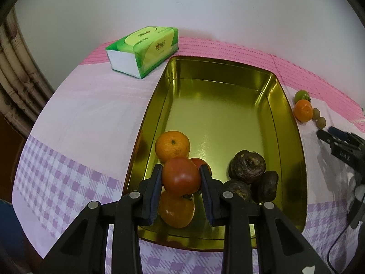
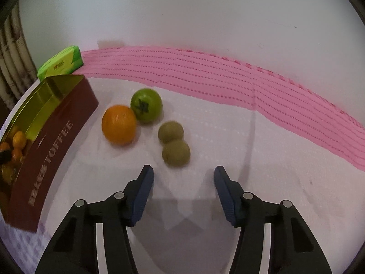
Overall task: Organize fruits
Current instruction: 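Place the tomato in the tray with left gripper while right gripper grasps two small brown fruits, then carry the two small brown fruits into the tray with the right gripper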
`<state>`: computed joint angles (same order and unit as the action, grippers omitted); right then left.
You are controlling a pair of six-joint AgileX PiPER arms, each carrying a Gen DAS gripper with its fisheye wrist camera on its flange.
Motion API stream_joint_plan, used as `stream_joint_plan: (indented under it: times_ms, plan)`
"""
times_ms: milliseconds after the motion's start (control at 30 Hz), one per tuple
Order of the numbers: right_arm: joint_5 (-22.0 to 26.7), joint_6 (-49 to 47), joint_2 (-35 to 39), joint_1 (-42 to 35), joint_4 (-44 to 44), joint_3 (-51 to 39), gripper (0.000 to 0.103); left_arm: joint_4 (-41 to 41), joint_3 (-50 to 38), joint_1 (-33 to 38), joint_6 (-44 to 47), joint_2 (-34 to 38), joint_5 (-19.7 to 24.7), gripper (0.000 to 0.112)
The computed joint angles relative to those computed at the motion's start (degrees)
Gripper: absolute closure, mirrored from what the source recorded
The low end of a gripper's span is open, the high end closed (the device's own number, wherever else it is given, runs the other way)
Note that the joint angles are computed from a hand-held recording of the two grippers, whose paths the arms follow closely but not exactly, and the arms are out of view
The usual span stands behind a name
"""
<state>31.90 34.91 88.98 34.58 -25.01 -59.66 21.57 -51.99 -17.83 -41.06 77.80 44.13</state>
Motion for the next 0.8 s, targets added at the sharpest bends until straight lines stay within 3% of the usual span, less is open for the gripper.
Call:
stream_joint_plan:
  times_ms: [200, 267, 333, 667, 800]
  plan:
    - [0.64, -4.77, 3.22, -1.25, 3.33, -4.64, 0.061, 0.41, -0.58, -0.17, 0.80, 0.87, -0.24, 0.083]
    - [0.96, -5.56, 4.33, -1.35, 4.09, -6.12, 0.074, 0.62, -1.13, -0.34, 1.24, 1.52, -0.20, 0.083]
    - [1.02, -6.77, 4.15, -1.50, 5.29, -6.11, 0.077, 0.87, -1.50, -0.53, 1.33, 1.96, -0.21, 0.083]
    - [0.99, -4.07, 0.26, -0.01, 5.19, -1.56, 0.077, -0.57, -2.01, -0.32, 3.08, 2.28, -0.50, 0.082]
    - [0.73, -3.66, -2.65, 0.33, 6.95, 1.44, 0.077, -0.51, -1.42, -0.20, 2.84, 1.01, -0.07, 0.071]
